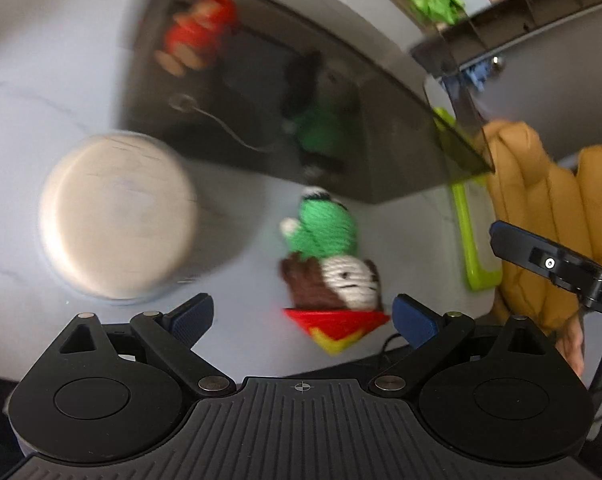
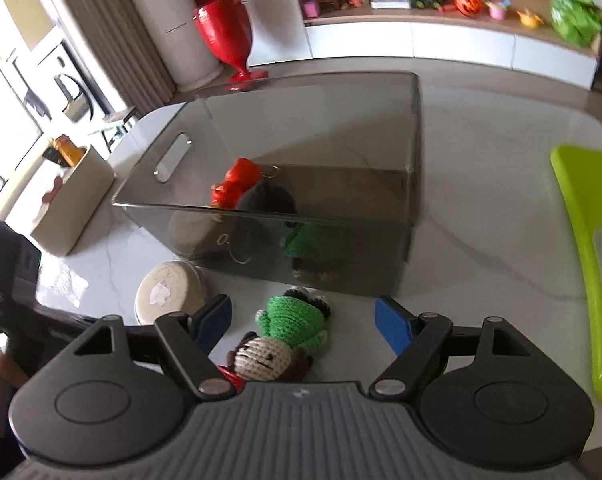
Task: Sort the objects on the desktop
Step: 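Grasp the green-and-brown crocheted doll with the left gripper, then carry the crocheted doll over the bin and release it inside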
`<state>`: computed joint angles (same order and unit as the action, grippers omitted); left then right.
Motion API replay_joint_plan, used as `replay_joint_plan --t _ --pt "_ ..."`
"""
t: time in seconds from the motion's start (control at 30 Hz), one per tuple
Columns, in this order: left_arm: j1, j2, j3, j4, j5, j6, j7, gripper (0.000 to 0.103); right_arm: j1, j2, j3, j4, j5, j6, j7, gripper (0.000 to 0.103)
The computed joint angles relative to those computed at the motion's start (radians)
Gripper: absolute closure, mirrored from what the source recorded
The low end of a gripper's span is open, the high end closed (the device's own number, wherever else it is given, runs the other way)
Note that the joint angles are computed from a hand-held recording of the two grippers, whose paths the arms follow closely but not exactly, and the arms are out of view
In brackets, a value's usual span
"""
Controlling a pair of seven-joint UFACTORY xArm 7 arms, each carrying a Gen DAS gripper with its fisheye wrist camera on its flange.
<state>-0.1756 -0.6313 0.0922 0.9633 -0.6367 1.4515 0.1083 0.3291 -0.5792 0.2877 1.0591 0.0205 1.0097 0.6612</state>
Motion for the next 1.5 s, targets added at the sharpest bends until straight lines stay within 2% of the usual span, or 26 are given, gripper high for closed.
replay_joint_plan --t 0.13,0.3,0.33,0.37,0.53,0.67,0.87,0.93,1.03,1.17,1.3,1.43,1.5 --pt "-0.04 0.034 -0.062 0.008 -0.016 -0.029 -0.022 0.004 -0.003 -0.122 -0.024 -0.14 0.028 -0.036 0.037 0.023" --pt "-0.069 0.061 -0.135 0.029 0.089 -0.078 -0.037 0.006 0.014 -0.254 -0.054 -0.312 0.095 -0.082 0.062 0.023" --pt "-0.077 0.057 -0.138 0.026 0.101 -0.087 -0.029 0.021 0.02 -0.279 -0.062 -0.35 0.115 -0.095 0.067 0.023" --pt "-0.085 0.054 -0.142 0.028 0.118 -0.089 -0.017 0.031 0.025 -0.294 -0.068 -0.377 0.131 -0.105 0.071 0.023" --pt "-0.109 0.004 -0.148 -0.002 0.159 -0.134 0.016 0.035 0.038 -0.337 -0.104 -0.467 0.199 -0.14 0.082 0.023" --pt "-0.13 -0.042 -0.141 -0.028 0.183 -0.151 0.058 0.036 0.046 -0.333 -0.108 -0.469 0.213 -0.156 0.066 0.023" --pt "-0.147 -0.1 -0.091 -0.017 0.179 -0.087 0.132 0.037 0.031 -0.322 -0.103 -0.443 0.205 -0.152 0.065 0.022" --pt "-0.146 -0.116 -0.071 0.013 0.177 -0.042 0.148 0.037 0.029 -0.323 -0.103 -0.44 0.206 -0.154 0.066 0.022" --pt "-0.151 -0.101 -0.019 0.101 0.135 0.047 0.17 0.037 0.025 -0.326 -0.099 -0.435 0.197 -0.157 0.06 0.022" --pt "-0.152 0.002 0.051 0.319 0.033 0.147 0.175 0.037 0.028 -0.328 -0.091 -0.446 0.185 -0.192 0.041 0.022" --pt "-0.115 0.213 0.023 0.584 0.021 0.129 0.152 0.036 0.053 -0.319 -0.106 -0.482 0.208 -0.268 0.016 0.022" --pt "-0.073 0.491 -0.055 0.831 0.059 0.171 0.009 0.036 0.076 -0.312 -0.121 -0.502 0.233 -0.325 0.0 0.022" --pt "-0.063 0.595 -0.101 0.891 0.088 0.188 -0.064 0.036 0.075 -0.331 -0.119 -0.515 0.233 -0.345 0.002 0.022"
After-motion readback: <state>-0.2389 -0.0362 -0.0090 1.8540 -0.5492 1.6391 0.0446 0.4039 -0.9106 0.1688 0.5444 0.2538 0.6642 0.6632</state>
